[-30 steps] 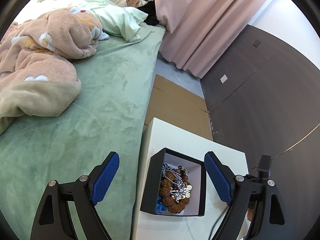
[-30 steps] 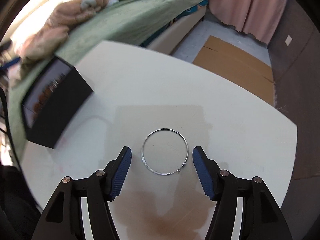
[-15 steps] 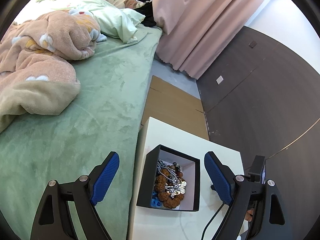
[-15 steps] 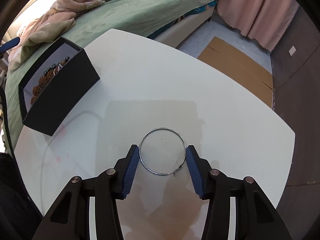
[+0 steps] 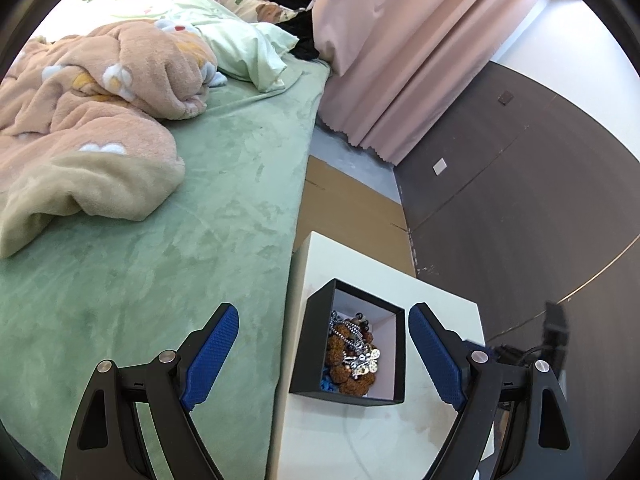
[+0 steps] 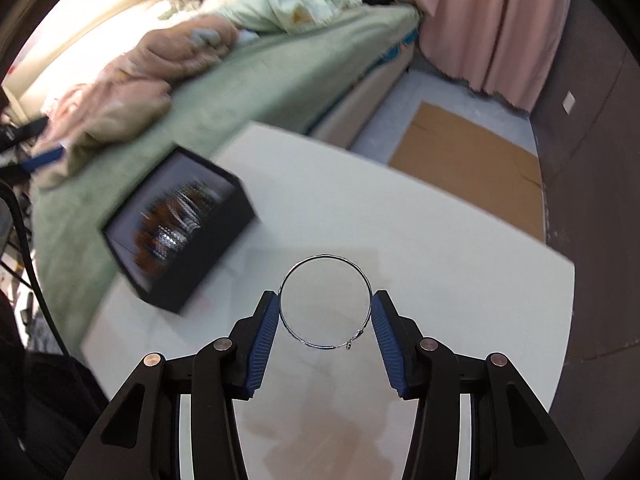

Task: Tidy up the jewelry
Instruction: 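Carry the hoop into the black box and open the right gripper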

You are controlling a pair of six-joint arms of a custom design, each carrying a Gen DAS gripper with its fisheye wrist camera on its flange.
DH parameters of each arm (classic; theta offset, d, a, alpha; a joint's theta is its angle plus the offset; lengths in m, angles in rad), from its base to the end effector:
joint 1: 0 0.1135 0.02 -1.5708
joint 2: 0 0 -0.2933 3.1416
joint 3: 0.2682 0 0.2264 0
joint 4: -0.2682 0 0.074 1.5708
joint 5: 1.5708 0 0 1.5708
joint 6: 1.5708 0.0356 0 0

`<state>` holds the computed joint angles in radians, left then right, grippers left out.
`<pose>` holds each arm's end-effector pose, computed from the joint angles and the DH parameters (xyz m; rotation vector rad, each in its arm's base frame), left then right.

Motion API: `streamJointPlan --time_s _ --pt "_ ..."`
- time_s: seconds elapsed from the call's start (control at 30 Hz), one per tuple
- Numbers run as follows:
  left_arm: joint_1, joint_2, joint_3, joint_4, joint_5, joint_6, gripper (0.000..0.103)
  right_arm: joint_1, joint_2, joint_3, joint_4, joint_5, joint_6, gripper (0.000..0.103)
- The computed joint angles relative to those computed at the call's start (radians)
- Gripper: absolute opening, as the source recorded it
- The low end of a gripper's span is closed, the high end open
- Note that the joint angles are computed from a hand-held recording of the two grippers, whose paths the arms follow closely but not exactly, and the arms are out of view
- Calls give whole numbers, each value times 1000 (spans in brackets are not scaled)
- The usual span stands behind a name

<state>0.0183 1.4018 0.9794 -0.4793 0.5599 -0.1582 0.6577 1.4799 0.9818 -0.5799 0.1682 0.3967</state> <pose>0.2593 -0.0142 0.2861 0.0276 2.4257 -0.7509 0.2137 0.1575 0.2579 -0.2869 2.6146 0.1412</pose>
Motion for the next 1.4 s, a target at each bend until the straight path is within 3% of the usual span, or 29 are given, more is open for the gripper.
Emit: streamJointPlan --time_s 0.47,0.57,0.63,0.67,0.87,1.0,1.2,1.4 --pt "82 -53 -52 -23 52 49 87 175 153 282 3 41 123 49" --pt "91 -71 -66 -9 43 54 87 180 201 344 -31 41 179 59" --pt "87 -80 -70 -6 25 59 91 185 194 330 -9 46 224 77" --pt "82 -90 -76 1 11 55 95 191 182 314 3 53 242 80" --pt "38 -151 -106 31 -31 56 99 261 69 216 -7 165 375 83" --pt "2 -186 -119 33 -53 52 100 330 -29 146 -25 259 481 95" --pt "-94 -274 -149 39 -129 59 102 419 -138 83 -77 366 631 96" --pt "-220 -347 -164 11 -215 60 102 545 -149 102 -246 495 838 96"
